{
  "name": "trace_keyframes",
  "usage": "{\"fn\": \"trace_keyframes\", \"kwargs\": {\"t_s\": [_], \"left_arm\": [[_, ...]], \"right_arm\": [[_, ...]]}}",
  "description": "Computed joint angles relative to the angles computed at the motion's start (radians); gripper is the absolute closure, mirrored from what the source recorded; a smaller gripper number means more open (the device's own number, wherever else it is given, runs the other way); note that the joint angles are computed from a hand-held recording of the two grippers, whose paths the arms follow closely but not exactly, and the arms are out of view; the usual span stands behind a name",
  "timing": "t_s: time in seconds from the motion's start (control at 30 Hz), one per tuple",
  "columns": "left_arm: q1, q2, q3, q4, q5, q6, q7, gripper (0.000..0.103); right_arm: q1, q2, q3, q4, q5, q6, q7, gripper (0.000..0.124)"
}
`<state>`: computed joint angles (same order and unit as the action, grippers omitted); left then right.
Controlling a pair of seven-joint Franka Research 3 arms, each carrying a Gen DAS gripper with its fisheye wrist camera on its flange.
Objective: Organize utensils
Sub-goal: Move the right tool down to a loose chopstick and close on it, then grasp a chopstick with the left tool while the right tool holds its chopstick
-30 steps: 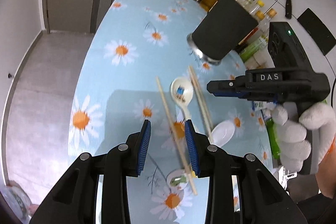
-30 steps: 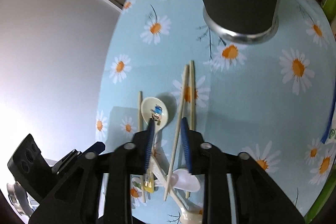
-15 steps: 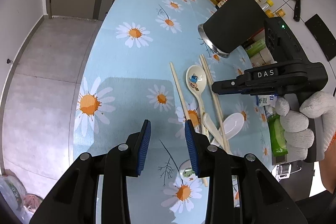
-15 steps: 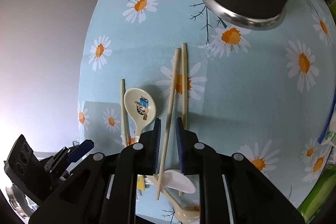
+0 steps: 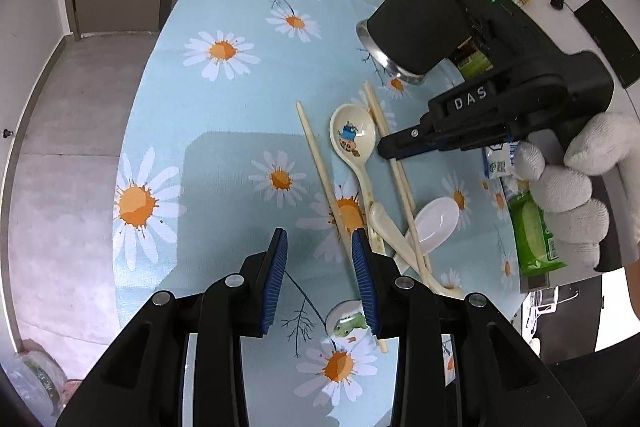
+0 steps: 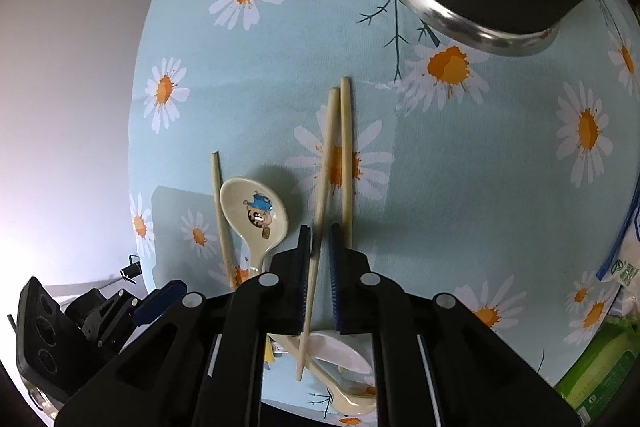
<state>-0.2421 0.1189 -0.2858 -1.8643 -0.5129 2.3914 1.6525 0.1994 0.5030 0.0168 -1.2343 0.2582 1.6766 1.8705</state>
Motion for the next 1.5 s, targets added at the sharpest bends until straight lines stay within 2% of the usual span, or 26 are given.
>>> {"fn": "trace_keyframes", "kwargs": {"t_s": [0.07,0.27,0.57,0.8,0.9,1.0,1.2,1.4,1.5], "left_arm": [[-0.002,0.008,0.003,0.011,0.021,-0.023,-0.024,0.071],[0.001,0.033,0.000,0.046,0.050,-0.078,-0.057,0.071],[0.001,0.090,-0.006,0.126,0.084,-0.139,-0.149,0.071],[-0.006,0.146,-0.013,0.222,0.145,-0.195,-0.250,0.071],[-0.023,0.177,-0.008,0.272,0.213,-0.232,-0.315,0.071],[-0.052,0.218,0.004,0.347,0.320,-0.296,-0.398,0.073],[-0.107,0.324,0.011,0.534,0.473,-0.445,-0.483,0.073],[-0.157,0.431,0.024,0.718,0.555,-0.590,-0.550,0.081],[-0.177,0.485,0.031,0.812,0.577,-0.660,-0.573,0.082]], "right_arm": [[-0.004,0.010,0.000,0.013,0.007,-0.007,0.004,0.116],[-0.022,-0.036,0.001,-0.057,0.041,0.043,-0.001,0.118],[-0.059,-0.230,0.002,-0.291,0.147,0.201,-0.078,0.118],[-0.068,-0.328,-0.001,-0.379,0.195,0.258,-0.146,0.118],[-0.069,-0.358,-0.001,-0.411,0.219,0.289,-0.177,0.118],[-0.070,-0.392,-0.003,-0.449,0.248,0.312,-0.209,0.118],[-0.080,-0.454,-0.015,-0.522,0.307,0.342,-0.280,0.118],[-0.095,-0.500,-0.031,-0.587,0.385,0.354,-0.339,0.118],[-0.103,-0.514,-0.040,-0.620,0.425,0.332,-0.374,0.118]]}}
